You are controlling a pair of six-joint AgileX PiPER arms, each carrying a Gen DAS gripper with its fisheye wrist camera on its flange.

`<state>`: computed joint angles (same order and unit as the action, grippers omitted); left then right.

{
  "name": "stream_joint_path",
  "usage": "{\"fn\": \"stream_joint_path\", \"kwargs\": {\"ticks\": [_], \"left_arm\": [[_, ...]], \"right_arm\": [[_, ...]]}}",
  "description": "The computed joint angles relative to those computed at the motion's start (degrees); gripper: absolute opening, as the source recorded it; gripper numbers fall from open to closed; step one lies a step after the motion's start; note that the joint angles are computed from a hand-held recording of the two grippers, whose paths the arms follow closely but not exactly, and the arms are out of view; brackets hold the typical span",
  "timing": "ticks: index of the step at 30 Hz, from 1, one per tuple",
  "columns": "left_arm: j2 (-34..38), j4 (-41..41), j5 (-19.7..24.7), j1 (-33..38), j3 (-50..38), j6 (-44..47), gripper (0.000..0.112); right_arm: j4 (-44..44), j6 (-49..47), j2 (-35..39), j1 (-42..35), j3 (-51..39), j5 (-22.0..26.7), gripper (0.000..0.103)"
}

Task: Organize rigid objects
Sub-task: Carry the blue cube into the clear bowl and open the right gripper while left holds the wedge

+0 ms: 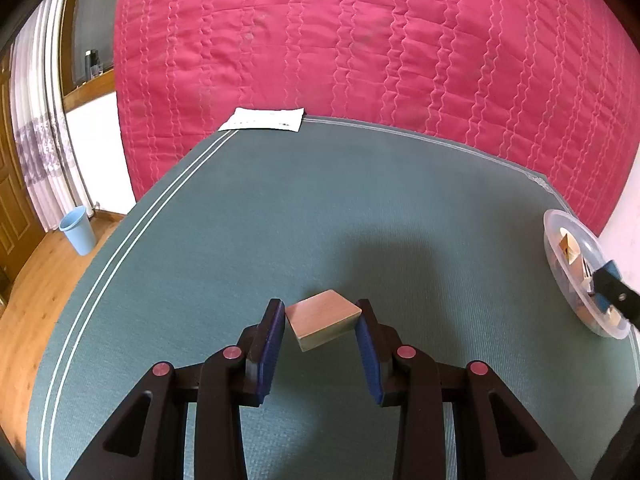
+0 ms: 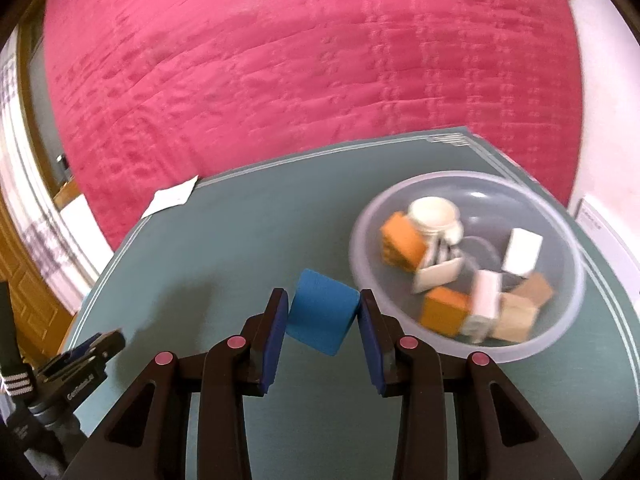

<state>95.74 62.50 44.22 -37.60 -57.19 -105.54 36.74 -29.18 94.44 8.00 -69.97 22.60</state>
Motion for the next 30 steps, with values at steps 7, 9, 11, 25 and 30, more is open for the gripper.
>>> {"fn": "stream_joint_path", "kwargs": {"ticks": [7, 9, 11, 25, 30], "left_arm": [[1.32, -0.97, 0.51, -0.49, -1.21, 1.32, 0.038], [1.51, -1.14, 0.58, -0.61, -1.36, 1.58, 0.038], [1.82, -1.47, 0.67, -0.7, -1.74, 2.03, 0.038], [3.49, -2.86, 0.92, -1.23, -3.41, 4.07, 0.038], [4.17, -3.83, 1.3, -1.93, -4.82, 5.58, 0.038]], "right_arm": [[0.99, -0.89, -0.98, -5.62, 0.7, -0.7, 0.037], [0.62, -0.39, -0.71, -7.12, 0.2, -0.68, 0.037], [0.31, 0.06, -0.52, -8.57, -0.08, -0.89, 0.037], [1.15, 0.77, 5.78, -14.97, -5.72, -2.67, 0.045], [4.22, -2.91, 5.22, -17.57, -3.52, -2.48, 0.045]]}}
